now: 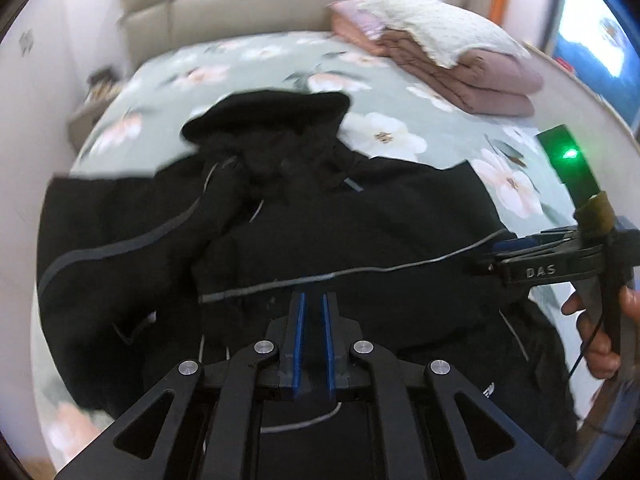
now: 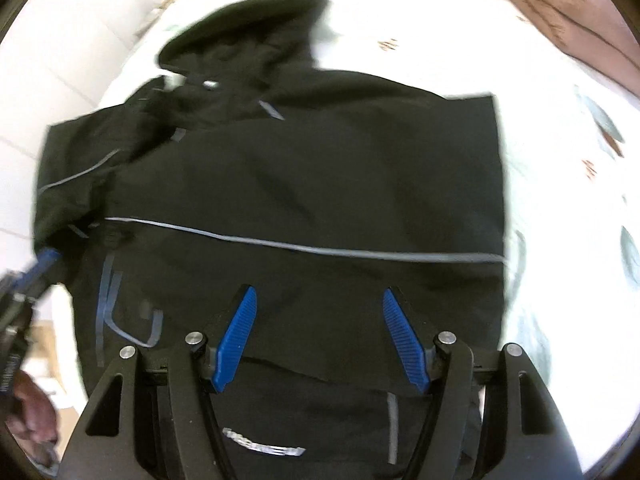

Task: Fold large clothes

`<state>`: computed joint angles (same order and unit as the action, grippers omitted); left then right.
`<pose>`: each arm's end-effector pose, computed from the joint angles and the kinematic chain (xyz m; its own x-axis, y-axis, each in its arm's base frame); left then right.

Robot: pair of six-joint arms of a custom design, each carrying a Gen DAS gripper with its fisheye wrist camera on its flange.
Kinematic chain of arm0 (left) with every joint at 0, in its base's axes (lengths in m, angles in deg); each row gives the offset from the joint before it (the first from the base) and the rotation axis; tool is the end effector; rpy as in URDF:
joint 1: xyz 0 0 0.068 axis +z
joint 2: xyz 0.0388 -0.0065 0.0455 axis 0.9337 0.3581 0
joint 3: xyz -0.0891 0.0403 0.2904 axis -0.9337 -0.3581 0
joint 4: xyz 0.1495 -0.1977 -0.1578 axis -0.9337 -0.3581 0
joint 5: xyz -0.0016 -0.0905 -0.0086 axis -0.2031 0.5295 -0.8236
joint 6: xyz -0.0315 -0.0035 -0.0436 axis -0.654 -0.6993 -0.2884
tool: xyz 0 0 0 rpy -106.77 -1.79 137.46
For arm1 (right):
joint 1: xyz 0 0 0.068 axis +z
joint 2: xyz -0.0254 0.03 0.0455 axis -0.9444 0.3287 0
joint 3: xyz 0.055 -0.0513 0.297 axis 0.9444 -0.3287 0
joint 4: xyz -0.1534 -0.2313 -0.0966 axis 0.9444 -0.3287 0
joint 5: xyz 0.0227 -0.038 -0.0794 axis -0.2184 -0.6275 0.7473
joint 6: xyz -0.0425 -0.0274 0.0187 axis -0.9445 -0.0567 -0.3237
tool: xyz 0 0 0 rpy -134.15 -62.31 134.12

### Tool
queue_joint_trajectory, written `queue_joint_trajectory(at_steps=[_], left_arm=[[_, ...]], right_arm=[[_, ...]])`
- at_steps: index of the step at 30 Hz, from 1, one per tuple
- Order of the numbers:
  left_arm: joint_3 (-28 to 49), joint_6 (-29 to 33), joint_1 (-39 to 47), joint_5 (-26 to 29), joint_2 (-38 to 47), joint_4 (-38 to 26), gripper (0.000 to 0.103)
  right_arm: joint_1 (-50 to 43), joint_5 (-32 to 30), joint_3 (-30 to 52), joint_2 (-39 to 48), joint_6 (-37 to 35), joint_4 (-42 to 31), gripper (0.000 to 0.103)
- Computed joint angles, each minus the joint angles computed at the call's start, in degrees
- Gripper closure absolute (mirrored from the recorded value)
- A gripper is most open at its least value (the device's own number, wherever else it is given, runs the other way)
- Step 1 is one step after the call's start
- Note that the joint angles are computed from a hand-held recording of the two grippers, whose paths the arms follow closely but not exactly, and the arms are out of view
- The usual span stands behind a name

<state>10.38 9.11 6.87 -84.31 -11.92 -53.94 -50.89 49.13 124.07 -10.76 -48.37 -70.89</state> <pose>0.1138 -0.1832 0.2304 -0.8329 0.0440 -0.5516 0.1068 0.9909 -0.0821 0.2063 0.0824 0.1721 -0.9591 -0.1650 -0.2302 -0.2202 0.9455 0.2397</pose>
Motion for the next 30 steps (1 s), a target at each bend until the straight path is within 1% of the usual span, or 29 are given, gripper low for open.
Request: queue_joint_trajectory(at_steps=[3, 5, 7, 8, 9, 12, 15, 17, 20, 22, 24, 26, 28, 30], left_arm=[[-2.0, -4.8, 2.1, -0.1, -3.7, -4.3, 0.091], [-3.3, -8.8, 2.6, -1.5, -6.6, -7.7, 0.09], [-4.2, -9.7, 5.3, -2.0, -8.7, -9.4, 0.088], [-4.9, -9.6, 7.2, -2.1, -10.3, -10.4, 0.088], [-5.4, -9.2, 9.2, -2.3, -11.6, -11.3, 0.088], [-7.5, -6.3, 15.3, -1.3, -14.9, -11.2, 0.088], [-9.2, -2.9, 21.1, 0.2, -17.0, -9.9, 0.088], [-10.4, -0.2, 25.1, 1.4, -18.5, -8.6, 0.088], [-11.6, 2.9, 28.9, 3.2, -19.8, -7.2, 0.088], [-11.8, 4.1, 29.8, 3.7, -19.9, -7.1, 0.088], [-11.6, 5.1, 30.2, 3.5, -19.3, -7.2, 0.088], [-11.1, 5.4, 30.4, 3.0, -18.7, -7.3, 0.088], [-10.6, 5.2, 30.3, 1.9, -18.3, -7.3, 0.088], [-9.9, 4.6, 29.8, 1.0, -18.9, -7.9, 0.088]], right_arm=[[4.5, -2.9, 4.2, 5.2, 2.2, 3.0, 0.032], [7.8, -5.0, 8.1, 9.5, 3.5, 5.3, 0.032], [10.6, -6.1, 12.8, 14.7, 4.9, 7.9, 0.032], [11.7, -7.7, 16.2, 18.4, 5.6, 9.1, 0.032], [12.5, -8.7, 19.3, 21.7, 6.5, 10.1, 0.032], [13.9, -10.3, 27.1, 29.6, 8.4, 11.5, 0.032], [14.5, -12.1, 36.5, 39.0, 10.4, 11.2, 0.032], [15.1, -12.3, 42.4, 44.7, 11.3, 10.1, 0.032], [15.7, -13.2, 49.5, 51.8, 12.7, 8.6, 0.032], [16.2, -13.9, 52.2, 54.8, 13.4, 8.5, 0.055], [17.2, -12.4, 53.6, 55.8, 13.2, 8.0, 0.063], [17.7, -12.1, 49.8, 52.5, 13.0, 11.7, 0.067], [18.4, -10.3, 46.0, 48.5, 12.4, 13.3, 0.068], [18.5, -8.4, 40.1, 42.2, 12.2, 15.2, 0.07]])
